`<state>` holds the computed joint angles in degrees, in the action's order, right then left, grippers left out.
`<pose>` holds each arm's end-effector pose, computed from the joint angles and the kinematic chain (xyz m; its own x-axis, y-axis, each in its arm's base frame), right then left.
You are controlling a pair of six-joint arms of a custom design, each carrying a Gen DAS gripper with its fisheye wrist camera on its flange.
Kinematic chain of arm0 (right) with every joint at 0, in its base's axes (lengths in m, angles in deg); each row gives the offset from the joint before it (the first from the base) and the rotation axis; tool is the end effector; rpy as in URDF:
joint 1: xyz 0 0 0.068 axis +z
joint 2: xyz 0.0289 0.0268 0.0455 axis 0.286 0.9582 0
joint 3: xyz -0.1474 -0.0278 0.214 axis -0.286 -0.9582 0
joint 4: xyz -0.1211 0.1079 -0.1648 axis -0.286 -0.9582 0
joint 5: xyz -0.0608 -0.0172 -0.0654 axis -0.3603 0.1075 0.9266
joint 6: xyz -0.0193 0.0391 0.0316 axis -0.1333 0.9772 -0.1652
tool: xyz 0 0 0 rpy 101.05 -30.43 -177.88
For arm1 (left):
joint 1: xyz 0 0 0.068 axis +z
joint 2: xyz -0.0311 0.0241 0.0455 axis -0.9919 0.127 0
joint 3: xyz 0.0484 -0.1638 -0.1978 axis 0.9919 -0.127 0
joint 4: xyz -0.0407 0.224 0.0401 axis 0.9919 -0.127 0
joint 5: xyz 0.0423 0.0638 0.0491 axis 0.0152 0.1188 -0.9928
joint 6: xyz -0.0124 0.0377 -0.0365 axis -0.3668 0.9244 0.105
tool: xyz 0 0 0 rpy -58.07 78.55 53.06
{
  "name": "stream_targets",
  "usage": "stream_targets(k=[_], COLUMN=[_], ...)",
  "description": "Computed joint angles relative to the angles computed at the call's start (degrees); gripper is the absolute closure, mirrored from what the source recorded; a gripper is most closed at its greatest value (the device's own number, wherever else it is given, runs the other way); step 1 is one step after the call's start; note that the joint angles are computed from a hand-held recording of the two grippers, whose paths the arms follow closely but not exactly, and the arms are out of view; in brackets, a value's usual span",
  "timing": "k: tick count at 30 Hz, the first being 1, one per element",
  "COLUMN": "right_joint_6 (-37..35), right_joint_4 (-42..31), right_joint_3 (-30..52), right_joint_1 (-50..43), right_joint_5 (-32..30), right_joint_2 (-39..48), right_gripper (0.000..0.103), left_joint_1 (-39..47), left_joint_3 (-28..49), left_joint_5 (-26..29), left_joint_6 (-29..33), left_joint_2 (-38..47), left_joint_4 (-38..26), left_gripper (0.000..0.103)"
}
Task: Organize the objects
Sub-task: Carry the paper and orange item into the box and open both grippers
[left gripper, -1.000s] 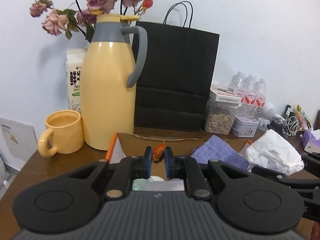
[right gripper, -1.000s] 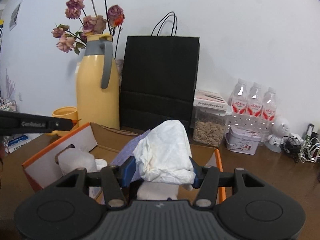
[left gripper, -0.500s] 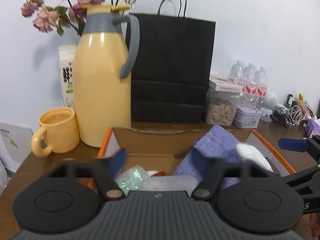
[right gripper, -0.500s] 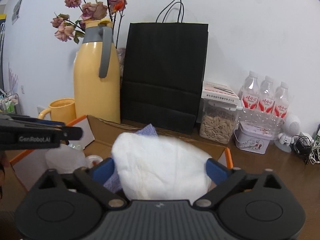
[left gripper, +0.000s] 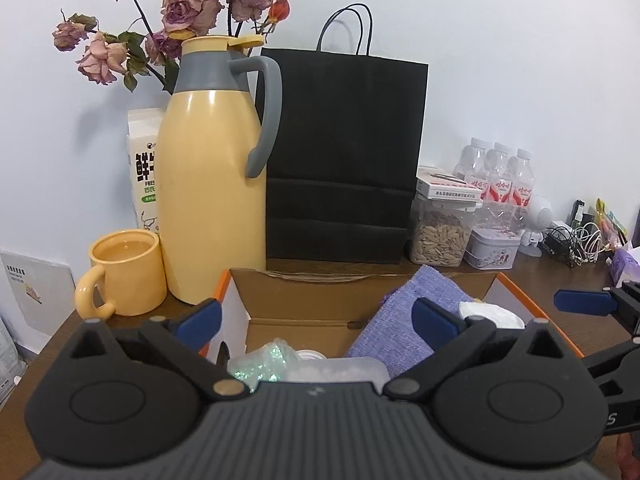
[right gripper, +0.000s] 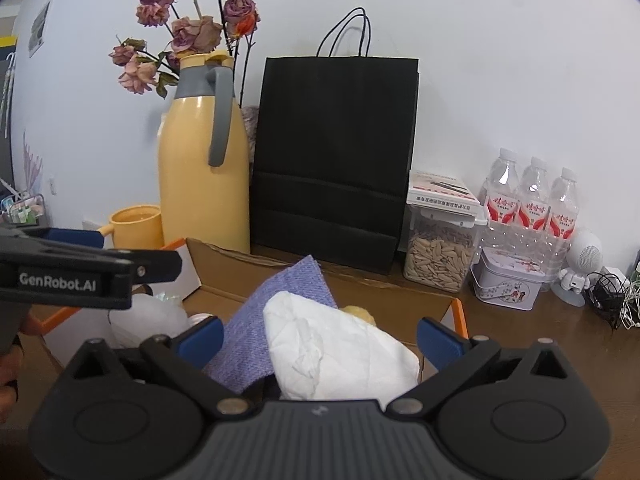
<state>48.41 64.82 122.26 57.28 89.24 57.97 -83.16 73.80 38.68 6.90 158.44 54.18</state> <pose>0.2440 0.1896 0.0851 -0.4101 -0.1589 -0.8981 -0.2415 0.9685 -0.0611 0.2528 -0.0081 0.0989 -0.3987 0.0112 -0.9170 0.1689 0.9837 -0.0614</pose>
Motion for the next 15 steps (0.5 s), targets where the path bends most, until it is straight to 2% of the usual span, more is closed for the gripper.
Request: stream_targets(k=[6, 9, 15], right_joint_6=[0.95, 1.49, 3.7], right_joint_4=[0.91, 1.95, 4.05], right_joint_3=[-3.01, -5.64, -12.52], right_joint_1=[1.41, 2.89, 6.84], right_joint_5=[1.24, 2.32, 6.03], right_joint_2=[-2.52, -4.81, -11.42], right_gripper=[0.0, 0.0, 0.0], left_joint_1=[0.81, 2.22, 5.9], left_joint_3=[-4.43, -7.83, -13.18], left_joint_5=[0.83, 3.12, 6.71], left_joint_6=[-0.01, 0.28, 1.08], left_joint_2=[-6.56, -10.92, -21.16], left_joint_4=[-0.82, -0.92, -5.69], left_gripper=[0.0, 0.0, 0.0])
